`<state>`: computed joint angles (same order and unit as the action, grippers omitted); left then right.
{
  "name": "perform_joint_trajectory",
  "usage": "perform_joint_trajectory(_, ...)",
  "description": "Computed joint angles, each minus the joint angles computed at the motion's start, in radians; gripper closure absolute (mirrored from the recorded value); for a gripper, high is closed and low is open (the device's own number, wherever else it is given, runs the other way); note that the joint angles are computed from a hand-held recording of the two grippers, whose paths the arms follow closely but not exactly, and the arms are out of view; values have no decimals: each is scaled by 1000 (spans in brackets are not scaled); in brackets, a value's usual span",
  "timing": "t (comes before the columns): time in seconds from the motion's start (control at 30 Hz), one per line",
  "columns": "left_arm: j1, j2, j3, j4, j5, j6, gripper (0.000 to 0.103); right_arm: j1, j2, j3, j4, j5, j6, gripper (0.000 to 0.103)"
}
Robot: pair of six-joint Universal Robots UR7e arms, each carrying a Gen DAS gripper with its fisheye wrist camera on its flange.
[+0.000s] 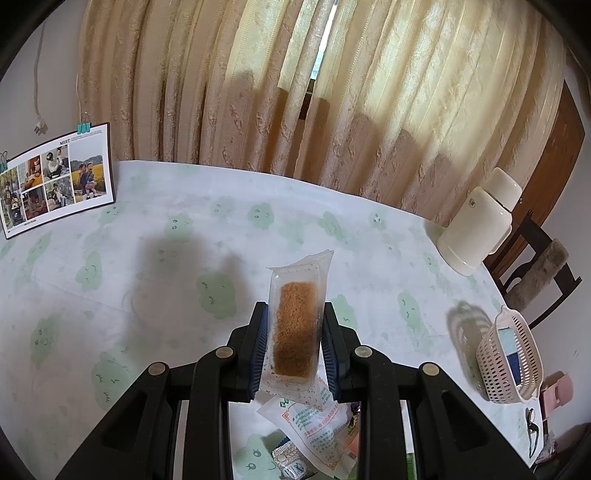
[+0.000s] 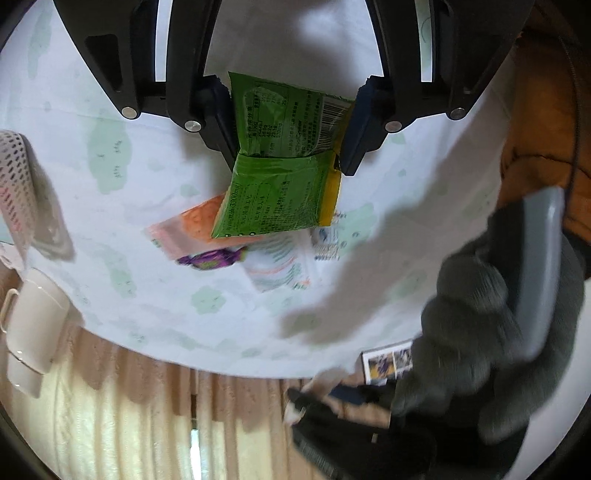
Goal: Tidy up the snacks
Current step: 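Lift the green snack bag off the table with the right tool, then drop the green bag into the basket with the right tool while the left carries the cake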
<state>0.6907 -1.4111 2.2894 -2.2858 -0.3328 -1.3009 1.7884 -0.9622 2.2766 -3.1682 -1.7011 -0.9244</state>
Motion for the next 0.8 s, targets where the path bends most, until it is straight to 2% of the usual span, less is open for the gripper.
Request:
perform_joint_trajectory(0.23, 5, 9, -3, -8, -2, 11, 79, -11, -58, -13, -24, 47, 43, 50)
perform_joint_trajectory(0.8, 9, 77, -15, -74, -21, 96, 79, -89, -140, -112, -112, 51, 180, 49)
